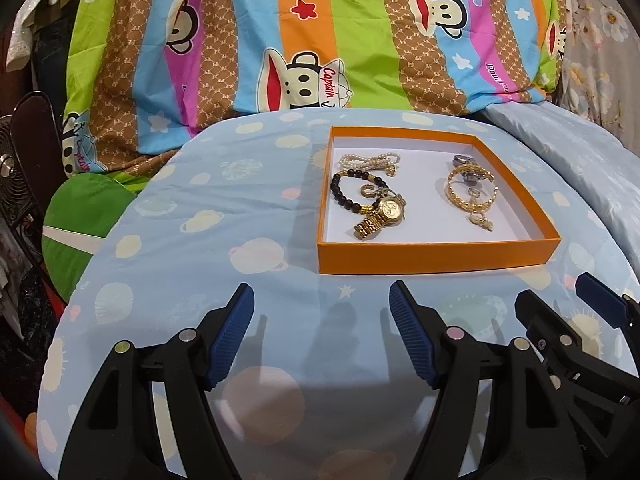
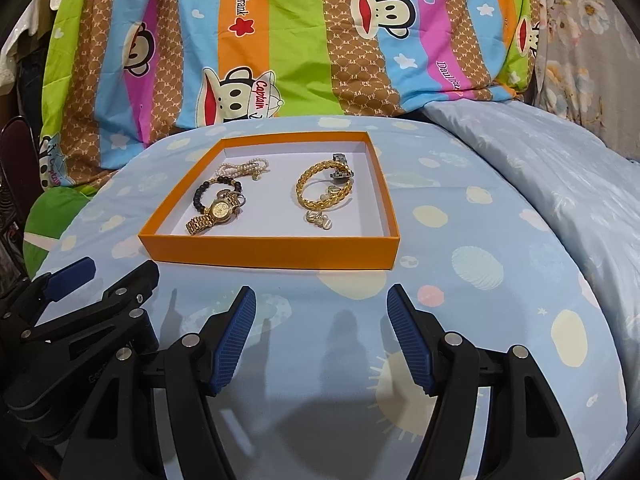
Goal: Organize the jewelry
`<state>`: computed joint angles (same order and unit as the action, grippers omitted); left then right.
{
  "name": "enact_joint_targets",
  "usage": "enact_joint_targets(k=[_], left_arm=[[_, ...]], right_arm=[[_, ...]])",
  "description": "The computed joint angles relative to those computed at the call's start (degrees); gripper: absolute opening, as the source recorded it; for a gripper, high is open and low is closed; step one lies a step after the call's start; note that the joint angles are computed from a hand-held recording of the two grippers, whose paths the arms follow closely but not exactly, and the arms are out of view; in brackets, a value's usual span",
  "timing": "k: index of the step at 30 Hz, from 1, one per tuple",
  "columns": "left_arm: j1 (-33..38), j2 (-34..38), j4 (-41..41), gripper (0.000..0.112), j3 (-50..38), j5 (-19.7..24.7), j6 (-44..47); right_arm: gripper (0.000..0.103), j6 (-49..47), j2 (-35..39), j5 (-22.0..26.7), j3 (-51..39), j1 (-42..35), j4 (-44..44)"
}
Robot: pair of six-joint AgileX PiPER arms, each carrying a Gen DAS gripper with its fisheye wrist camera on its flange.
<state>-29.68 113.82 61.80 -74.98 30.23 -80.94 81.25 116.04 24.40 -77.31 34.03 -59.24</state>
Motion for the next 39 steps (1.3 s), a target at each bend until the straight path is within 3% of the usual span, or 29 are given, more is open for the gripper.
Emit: enact_joint_targets(k=[7,21,39], left_arm=[[-0.2,0.4,-0.3,0.073,-0.5,1.3,0.1],[-0.9,1.9,-2.3,0.073,-2.7,4.6,2.7],[-0.7,1.9,-2.8,0.073,-3.0,4.9,3.5]], right_arm=[[0.070,2.7,-0.6,-1.4,1.1,-0.3,-2.0],[0.072,-3.7,0.6,-1.5,-0.6,-1.2,5.0],[0.072,-4.6,0.8,-1.3,-0.9,-1.2,6.0]])
